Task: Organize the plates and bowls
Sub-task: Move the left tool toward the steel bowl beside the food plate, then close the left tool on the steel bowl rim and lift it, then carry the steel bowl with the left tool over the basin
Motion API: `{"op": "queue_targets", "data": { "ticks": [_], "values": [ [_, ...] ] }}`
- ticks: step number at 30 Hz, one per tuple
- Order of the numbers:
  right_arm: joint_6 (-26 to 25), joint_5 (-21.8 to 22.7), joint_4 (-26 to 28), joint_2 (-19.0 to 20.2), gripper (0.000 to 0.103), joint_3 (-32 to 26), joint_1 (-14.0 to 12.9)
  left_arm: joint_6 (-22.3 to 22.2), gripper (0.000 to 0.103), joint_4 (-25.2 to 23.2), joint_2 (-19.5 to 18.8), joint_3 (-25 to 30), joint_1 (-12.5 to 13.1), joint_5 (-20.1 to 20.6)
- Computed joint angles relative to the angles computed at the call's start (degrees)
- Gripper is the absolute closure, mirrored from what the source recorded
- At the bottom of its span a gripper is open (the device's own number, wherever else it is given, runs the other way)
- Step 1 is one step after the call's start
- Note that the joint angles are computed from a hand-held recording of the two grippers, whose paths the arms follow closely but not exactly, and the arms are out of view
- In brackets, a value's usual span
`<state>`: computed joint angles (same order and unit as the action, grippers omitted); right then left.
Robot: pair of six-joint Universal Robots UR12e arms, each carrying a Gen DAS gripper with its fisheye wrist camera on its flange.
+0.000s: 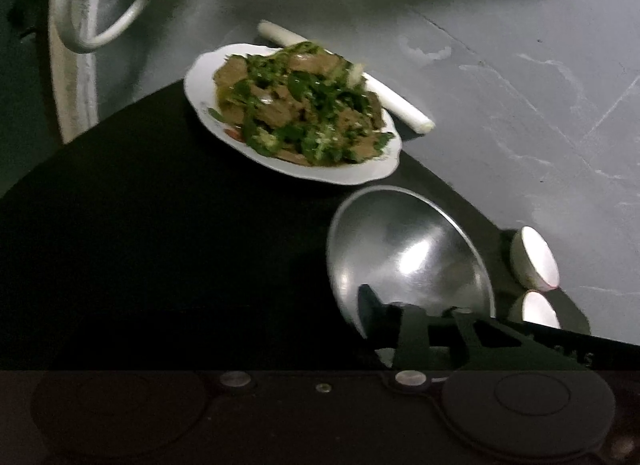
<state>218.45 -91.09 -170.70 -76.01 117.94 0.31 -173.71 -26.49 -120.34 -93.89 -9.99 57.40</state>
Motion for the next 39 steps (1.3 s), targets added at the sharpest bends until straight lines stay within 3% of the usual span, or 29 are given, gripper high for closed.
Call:
{"op": "queue_targets", "data": {
  "ticks": [1, 6, 18, 27, 34, 39],
  "values": [
    [0.1, 0.1, -0.4, 0.1, 0.074, 0.0, 0.0, 0.2, 0.08, -0.2, 0.0, 0.0, 0.1, -0.8],
    [-0.8, -0.8, -1.0, 0.3, 0.081, 0.0, 0.5, 1.1, 0.087, 0.2, 0.8, -1.0, -0.2, -0.1],
    [0.7, -2.1, -6.5, -4.4, 0.085, 5.5, 0.9, 2.1, 0.087, 5.6, 6.1, -7.1, -0.4, -1.9],
    [-0.8, -3.5, -15.2, -11.5, 0.085, 13.1, -0.4, 0.3, 0.086, 13.9, 12.4, -14.1, -3.4, -2.2],
    [-4.7, 0.8, -18.5, -22.7, 0.085, 23.1, -6.7, -7.0, 0.086, 22.2, 18.1, -22.3, -9.7, 2.5],
    [-12.7, 8.7, -12.6, -35.4, 0.085, 29.7, -15.7, -12.6, 0.084, 23.4, 21.6, -25.9, -14.9, 7.5]
  ]
}}
